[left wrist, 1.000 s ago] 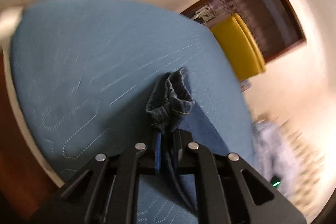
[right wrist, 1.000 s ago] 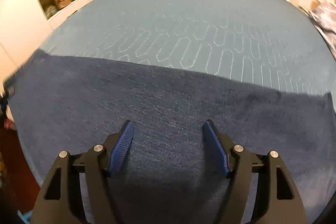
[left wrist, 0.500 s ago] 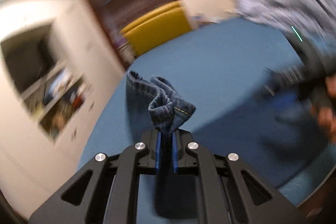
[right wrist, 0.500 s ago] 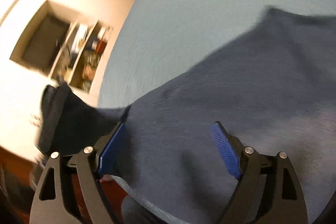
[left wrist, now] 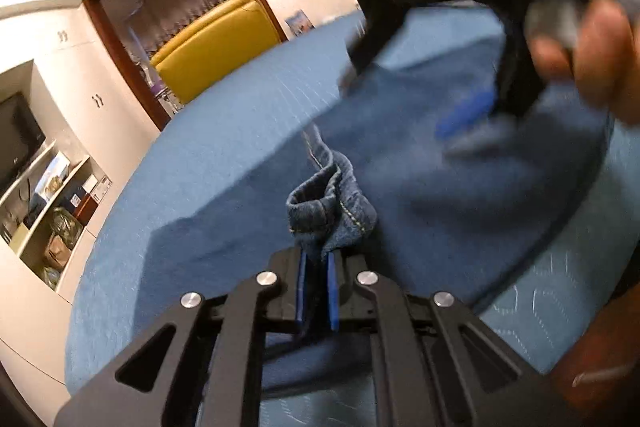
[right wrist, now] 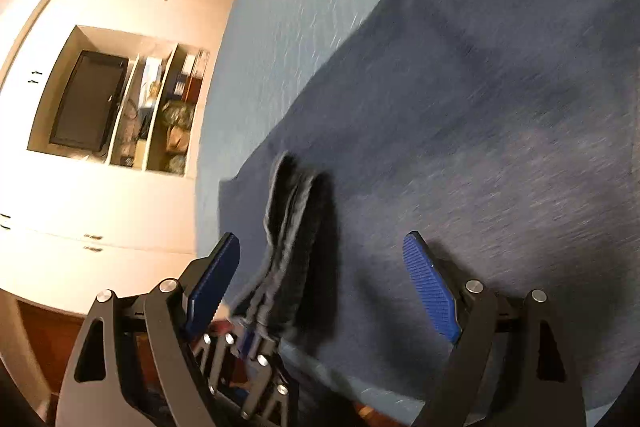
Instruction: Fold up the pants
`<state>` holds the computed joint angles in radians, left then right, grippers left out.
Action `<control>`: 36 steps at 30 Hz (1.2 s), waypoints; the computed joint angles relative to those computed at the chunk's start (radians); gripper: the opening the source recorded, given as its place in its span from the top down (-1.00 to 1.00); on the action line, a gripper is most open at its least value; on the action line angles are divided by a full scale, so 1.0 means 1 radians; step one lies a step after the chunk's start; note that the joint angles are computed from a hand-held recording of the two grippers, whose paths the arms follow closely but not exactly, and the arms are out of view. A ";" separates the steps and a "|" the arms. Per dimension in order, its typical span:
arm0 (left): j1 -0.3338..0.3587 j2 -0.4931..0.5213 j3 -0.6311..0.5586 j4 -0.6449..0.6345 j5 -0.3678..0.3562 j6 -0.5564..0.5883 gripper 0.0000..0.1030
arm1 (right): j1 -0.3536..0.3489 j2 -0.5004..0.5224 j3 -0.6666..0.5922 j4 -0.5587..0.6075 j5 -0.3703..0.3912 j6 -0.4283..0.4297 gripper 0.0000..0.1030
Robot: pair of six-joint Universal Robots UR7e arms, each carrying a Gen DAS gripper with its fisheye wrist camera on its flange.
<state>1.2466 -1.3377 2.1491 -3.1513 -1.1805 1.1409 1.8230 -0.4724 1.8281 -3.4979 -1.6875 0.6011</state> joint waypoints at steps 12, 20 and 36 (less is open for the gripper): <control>0.018 -0.075 -0.058 0.168 -0.065 -0.112 0.84 | -0.017 0.078 -0.193 0.236 0.236 0.045 -0.60; 0.013 -0.099 -0.058 0.187 -0.094 -0.130 0.84 | -0.008 0.130 -0.302 0.261 0.181 0.044 -0.29; -0.017 0.017 0.101 -0.035 -0.024 0.162 0.83 | -0.015 0.063 -0.228 0.279 -0.107 -0.204 0.81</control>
<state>1.2295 -1.3212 2.2496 -3.1862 -1.2047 1.3029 1.8082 -0.4097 1.5997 -3.2190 -1.7946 0.3968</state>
